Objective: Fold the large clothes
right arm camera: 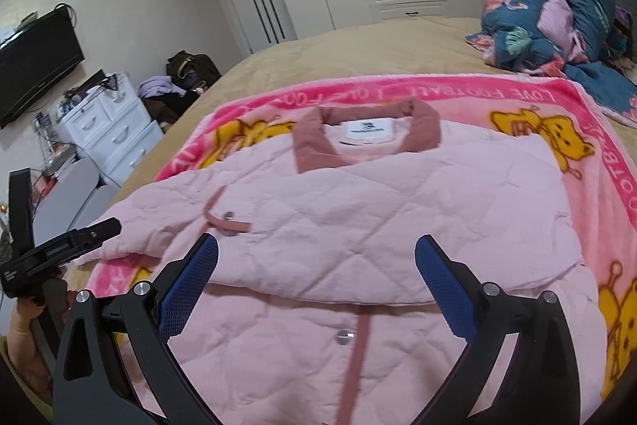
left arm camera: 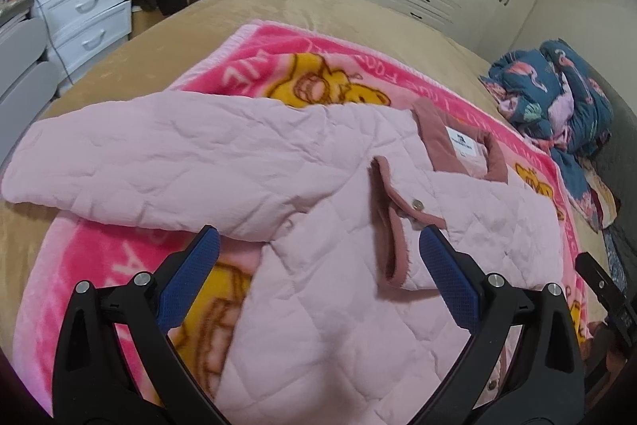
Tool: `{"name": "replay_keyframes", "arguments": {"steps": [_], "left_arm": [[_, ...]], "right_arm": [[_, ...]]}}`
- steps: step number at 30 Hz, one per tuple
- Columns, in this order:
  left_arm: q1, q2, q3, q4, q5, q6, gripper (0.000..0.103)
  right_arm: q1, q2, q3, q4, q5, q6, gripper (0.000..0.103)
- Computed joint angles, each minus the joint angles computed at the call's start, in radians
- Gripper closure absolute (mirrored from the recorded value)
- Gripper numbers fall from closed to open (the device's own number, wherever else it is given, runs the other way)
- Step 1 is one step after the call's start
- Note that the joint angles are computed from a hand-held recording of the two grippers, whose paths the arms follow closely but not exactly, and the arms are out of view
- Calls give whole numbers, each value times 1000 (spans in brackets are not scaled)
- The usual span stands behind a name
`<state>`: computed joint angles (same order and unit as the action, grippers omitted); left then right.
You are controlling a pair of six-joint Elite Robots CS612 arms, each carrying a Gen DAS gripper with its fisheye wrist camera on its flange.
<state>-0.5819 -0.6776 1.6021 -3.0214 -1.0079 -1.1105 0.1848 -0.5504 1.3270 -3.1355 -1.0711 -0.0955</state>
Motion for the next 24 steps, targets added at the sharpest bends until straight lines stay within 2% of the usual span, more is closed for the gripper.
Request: {"name": "replay_keyframes", "arguments": {"steps": [11, 24], "left_arm": [[9, -44, 85, -47, 43, -97, 9], [22, -89, 172, -57, 81, -209, 9]], "right_arm": [[39, -19, 6, -9, 43, -39, 4], [85, -29, 9, 8, 67, -106, 4]]}}
